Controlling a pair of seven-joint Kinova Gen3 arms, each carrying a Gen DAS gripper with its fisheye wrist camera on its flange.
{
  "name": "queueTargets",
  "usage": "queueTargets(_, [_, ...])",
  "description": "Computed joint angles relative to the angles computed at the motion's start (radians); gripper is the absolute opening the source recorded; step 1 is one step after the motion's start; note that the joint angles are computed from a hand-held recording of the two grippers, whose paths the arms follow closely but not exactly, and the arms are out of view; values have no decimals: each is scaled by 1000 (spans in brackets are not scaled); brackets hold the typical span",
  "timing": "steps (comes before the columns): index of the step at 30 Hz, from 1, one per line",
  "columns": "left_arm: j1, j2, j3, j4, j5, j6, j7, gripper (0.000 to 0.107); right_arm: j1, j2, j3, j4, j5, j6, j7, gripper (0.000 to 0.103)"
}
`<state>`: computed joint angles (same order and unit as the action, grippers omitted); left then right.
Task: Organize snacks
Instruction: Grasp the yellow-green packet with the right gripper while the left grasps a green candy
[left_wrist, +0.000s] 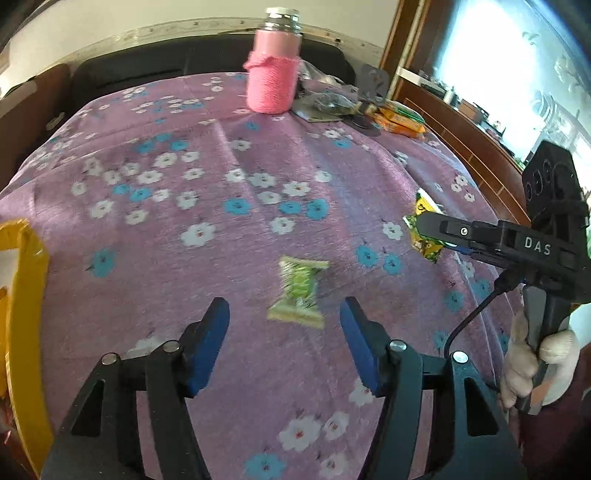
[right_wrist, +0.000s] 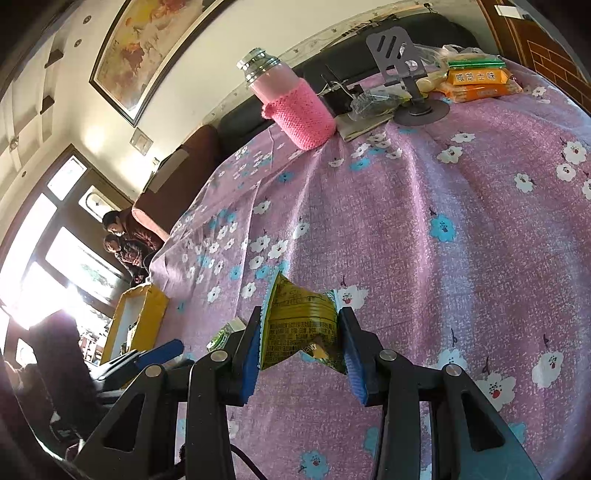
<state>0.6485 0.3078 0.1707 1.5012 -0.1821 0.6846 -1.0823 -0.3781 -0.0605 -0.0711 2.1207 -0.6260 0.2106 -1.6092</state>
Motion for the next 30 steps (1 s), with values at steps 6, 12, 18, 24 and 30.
queueTargets(6, [94,126,-28,-169,-82,147,-14,57,-4,7,22,1,-95,15,94,41])
queueTargets(12, [89,113,-18,-170,-58,146,-56,27,8,-3,2,4,-72,8,71,41])
queueTargets(18, [8,-27,-6,-4,36,8,-33,23,3,-5,2,7,-60,1,52,41])
queueTargets(24, [-104,-264,-1,217,114,-113,12,22,-64,-27,53,25,-146,-32,147,41])
queueTargets(30, [-185,-327,69,265,79,-83,37,39,-49,-5,12,10,-42,-32,36,41])
